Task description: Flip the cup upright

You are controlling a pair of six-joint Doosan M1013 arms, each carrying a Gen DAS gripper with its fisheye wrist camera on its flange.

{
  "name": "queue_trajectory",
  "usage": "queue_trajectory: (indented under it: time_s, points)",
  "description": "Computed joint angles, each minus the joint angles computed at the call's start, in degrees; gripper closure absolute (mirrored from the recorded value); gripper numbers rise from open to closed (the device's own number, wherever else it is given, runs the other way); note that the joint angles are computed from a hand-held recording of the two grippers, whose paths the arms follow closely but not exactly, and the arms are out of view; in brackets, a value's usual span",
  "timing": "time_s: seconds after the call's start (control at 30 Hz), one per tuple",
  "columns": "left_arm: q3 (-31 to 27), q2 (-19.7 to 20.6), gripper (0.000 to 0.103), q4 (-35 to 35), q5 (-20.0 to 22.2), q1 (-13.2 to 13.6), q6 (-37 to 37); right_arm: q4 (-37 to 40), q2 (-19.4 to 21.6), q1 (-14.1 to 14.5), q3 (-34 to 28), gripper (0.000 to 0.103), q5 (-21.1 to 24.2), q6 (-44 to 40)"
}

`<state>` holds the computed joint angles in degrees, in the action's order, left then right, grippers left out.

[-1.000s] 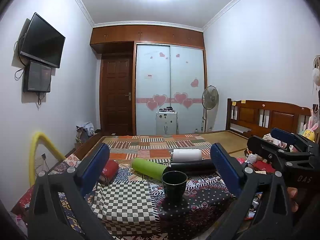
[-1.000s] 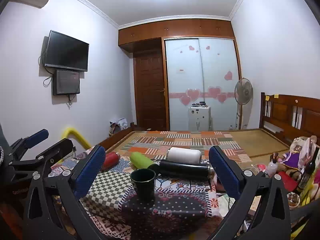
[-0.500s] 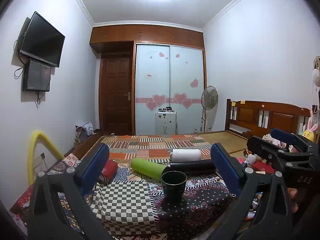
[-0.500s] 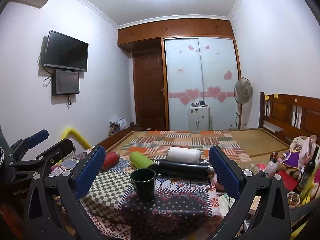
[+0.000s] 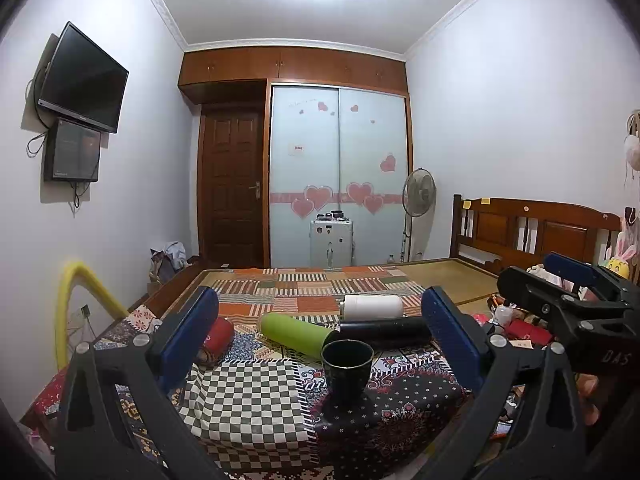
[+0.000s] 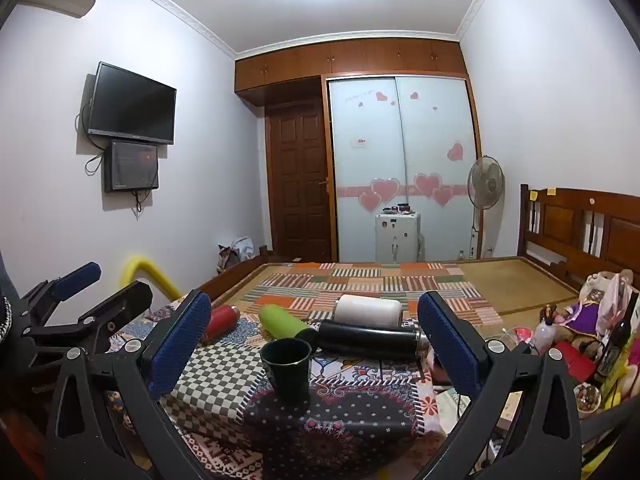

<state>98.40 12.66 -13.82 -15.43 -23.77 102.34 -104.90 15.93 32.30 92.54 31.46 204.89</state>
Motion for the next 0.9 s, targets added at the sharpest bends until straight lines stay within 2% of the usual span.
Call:
queue_trajectory:
  time_s: [0.57,0.9]
  points:
    - [-0.3,0.3,0.0,4.0,0.8,0.4,-4.5,-1.0,-0.1,0.1,0.1,0.0,0.5,0.7]
    - [-0.1,0.1,0.0,4.2,1.2,0.2,-4.0,-1.1,-0.1,0.1,0.1,0.0,0.8,1.0]
